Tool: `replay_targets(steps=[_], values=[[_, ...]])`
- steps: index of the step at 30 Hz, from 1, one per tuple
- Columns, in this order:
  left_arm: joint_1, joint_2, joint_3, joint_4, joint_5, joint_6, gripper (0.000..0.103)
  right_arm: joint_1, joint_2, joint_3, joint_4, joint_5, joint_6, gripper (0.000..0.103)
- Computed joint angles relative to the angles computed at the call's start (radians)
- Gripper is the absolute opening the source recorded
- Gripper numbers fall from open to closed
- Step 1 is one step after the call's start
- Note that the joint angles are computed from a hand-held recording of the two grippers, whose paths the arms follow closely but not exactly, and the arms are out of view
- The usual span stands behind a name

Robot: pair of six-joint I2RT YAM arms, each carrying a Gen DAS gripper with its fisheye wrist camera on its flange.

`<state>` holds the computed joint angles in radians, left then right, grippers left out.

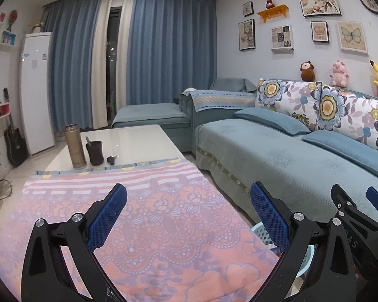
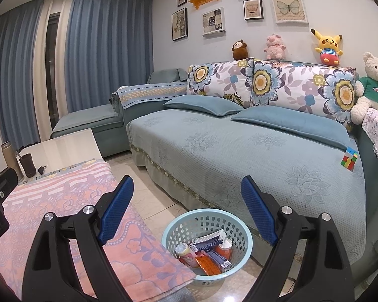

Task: Collect trash

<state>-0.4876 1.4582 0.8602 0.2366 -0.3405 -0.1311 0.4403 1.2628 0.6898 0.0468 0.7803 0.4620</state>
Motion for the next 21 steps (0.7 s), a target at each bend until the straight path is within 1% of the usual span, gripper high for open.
replay_targets(steps=[11, 14, 17, 21], values=[[-0.004, -0.009, -0.01, 0.018, -0.015, 0.014, 0.095, 0.009, 0.0, 0.006, -0.012, 0.005, 0.008, 0.083], [0.013, -0.005, 0.007, -0.016, 0.022, -0.008, 0.095, 0.005, 0.0, 0.006, -0.011, 0.001, 0.007, 0.083], [0.037, 0.0, 0.018, -0.038, 0.079, -0.028, 0.095, 0.009, 0.0, 0.009, -0.022, 0.003, 0.017, 0.083], [0.042, 0.0, 0.014, -0.029, 0.073, -0.027, 0.095, 0.005, -0.002, 0.006, -0.015, 0.001, 0.01, 0.085]])
